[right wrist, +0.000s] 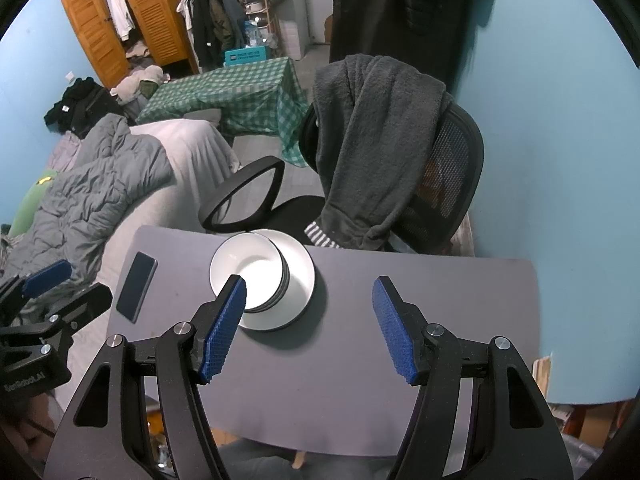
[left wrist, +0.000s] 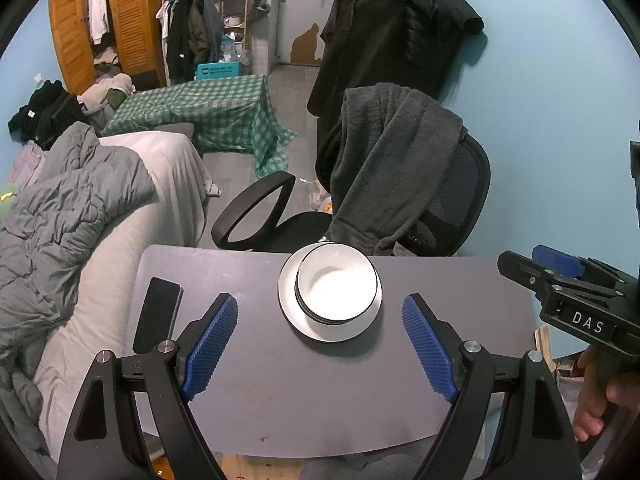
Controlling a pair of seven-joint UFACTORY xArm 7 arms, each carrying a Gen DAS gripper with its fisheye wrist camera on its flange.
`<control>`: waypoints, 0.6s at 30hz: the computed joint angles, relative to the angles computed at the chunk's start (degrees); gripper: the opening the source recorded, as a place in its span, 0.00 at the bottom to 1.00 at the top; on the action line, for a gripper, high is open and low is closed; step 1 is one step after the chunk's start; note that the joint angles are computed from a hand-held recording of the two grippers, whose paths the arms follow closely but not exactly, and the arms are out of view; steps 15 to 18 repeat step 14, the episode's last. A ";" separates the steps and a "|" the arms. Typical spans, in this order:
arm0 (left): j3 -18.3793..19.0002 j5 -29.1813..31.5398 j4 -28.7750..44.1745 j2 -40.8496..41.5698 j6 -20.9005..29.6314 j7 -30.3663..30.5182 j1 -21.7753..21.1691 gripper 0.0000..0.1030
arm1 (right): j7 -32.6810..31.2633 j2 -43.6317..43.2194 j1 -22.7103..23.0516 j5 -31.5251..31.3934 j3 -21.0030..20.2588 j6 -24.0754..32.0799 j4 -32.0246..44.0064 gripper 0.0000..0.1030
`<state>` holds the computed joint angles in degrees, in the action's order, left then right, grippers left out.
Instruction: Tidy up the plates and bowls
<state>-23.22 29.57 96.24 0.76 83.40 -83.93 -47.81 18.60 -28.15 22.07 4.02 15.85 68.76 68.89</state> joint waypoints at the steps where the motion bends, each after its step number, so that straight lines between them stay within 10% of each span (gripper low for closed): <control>1: 0.09 -0.12 -0.26 -0.16 -0.30 0.29 0.08 0.83 | 0.00 0.00 0.01 -0.01 -0.01 0.00 0.00 0.63; 18: -0.19 -0.19 0.08 -0.14 0.39 0.45 0.32 0.83 | -0.44 0.27 -0.07 -0.11 -0.27 -0.22 0.17 0.63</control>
